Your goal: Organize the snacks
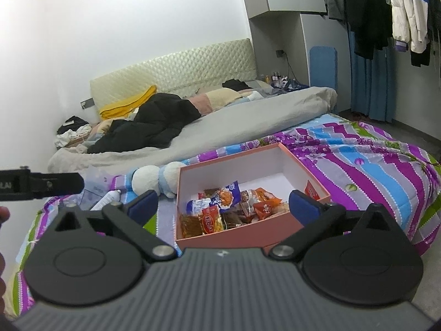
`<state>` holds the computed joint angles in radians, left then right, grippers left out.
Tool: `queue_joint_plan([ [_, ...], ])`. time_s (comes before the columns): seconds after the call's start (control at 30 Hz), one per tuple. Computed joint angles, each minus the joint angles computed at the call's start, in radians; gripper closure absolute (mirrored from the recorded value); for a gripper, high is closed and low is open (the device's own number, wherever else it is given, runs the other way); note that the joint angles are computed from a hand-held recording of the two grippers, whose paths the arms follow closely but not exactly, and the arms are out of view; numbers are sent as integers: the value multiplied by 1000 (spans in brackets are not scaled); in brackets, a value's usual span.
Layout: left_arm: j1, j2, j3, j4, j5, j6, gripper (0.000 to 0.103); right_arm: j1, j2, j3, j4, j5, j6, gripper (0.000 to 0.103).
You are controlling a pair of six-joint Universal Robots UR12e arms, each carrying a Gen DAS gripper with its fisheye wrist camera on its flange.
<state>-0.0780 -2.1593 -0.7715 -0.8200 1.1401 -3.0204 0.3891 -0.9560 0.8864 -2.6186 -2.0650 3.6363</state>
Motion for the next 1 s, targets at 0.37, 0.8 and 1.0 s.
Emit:
queue_joint_plan([
  [0.37, 2, 7, -14, 6, -6, 0, 0, 2, -2, 0, 9, -6, 7, 0],
  [0.8, 3, 14, -28, 19, -10, -2, 0, 1, -2, 0, 10, -4, 9, 0],
  [1.0, 4, 16, -30, 17, -9, -1, 0, 3, -2, -2, 10, -6, 9, 0],
])
